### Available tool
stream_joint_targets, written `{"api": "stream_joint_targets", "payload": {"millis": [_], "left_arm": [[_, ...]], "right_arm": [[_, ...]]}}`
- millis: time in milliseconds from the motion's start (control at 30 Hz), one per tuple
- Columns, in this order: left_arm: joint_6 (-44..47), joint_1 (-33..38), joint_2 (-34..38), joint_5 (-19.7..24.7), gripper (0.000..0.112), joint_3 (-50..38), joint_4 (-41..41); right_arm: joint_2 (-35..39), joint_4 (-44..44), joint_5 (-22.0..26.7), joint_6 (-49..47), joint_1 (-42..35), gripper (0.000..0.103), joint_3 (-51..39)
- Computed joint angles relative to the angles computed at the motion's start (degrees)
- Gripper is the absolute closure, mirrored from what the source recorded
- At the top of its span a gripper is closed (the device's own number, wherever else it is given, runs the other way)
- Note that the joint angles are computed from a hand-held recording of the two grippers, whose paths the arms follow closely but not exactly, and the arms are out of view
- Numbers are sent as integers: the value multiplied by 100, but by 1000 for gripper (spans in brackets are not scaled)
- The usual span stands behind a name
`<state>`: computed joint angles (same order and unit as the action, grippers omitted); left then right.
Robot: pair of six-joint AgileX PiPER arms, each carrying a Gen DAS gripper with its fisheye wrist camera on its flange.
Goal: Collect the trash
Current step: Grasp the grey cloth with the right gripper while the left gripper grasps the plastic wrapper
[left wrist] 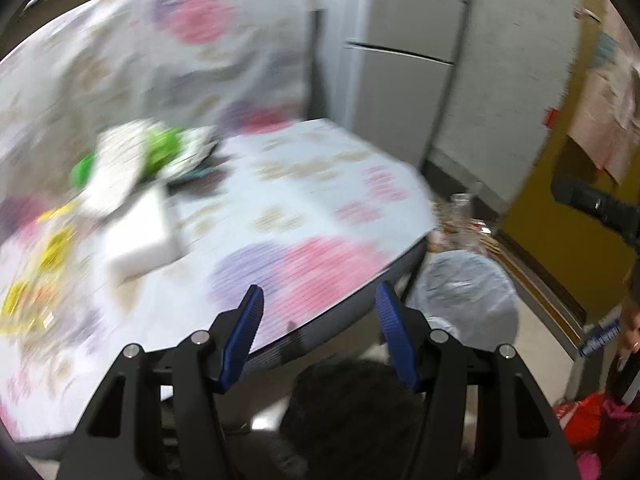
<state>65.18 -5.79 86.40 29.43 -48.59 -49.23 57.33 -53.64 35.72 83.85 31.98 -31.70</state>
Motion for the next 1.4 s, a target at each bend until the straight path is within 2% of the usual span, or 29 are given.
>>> {"api": "stream_joint_targets", "payload": {"millis": [233, 367, 467, 500, 567, 633, 733, 867, 967, 1067, 1233, 1300, 1333, 1400], "left_arm": [[487, 1930, 88, 314, 51, -75, -55], [618, 2734, 390, 486, 49, -481, -85], [614, 3169, 747, 562, 49, -911, -133], [552, 3283, 908, 553, 49, -1134, -141], [418, 3373, 1071, 493, 49, -1384, -122], [248, 3447, 1305, 478, 50, -1764, -90], [-111, 3435, 1641, 435, 50, -2336, 111], [-687, 3368, 2131, 493, 50, -3075, 475], [-964, 3320, 2400, 518, 52, -3442, 699], [-1156, 3314, 2644, 651, 59, -3766, 885], [-1359, 3418, 2842, 809, 59, -3968, 954], [-1425, 3457, 2840, 836, 59, -3966, 989], [-1426, 3474, 2826, 846, 59, -3950, 983], [-1361, 3515, 2744, 854, 59, -3863, 931]], "right_arm": [[1836, -194, -503, -4, 621, 20, -1303], [2676, 11, -853, -438, 645, 19, -2031], [3290, 213, -899, -898, 660, 21, -2693], [3496, 272, -932, -1052, 655, 24, -2926], [3952, 473, -921, -1521, 632, 49, -3497], [4380, 766, -975, -1976, 557, 60, -4044], [5166, 1602, -1069, -3066, 395, 61, -5113], [6260, 2749, -812, -4377, 183, 57, -6685], [7108, 3784, -316, -5209, -34, 56, -7963], [7840, 4229, 263, -5440, -172, 56, -9101], [8638, 5113, 797, -5815, -391, 58, -10422], [8684, 5425, 800, -5894, -444, 75, -10515], [8537, 5467, 660, -5906, -435, 95, -10272], [8010, 5346, 110, -5865, -365, 98, -9423]]}}
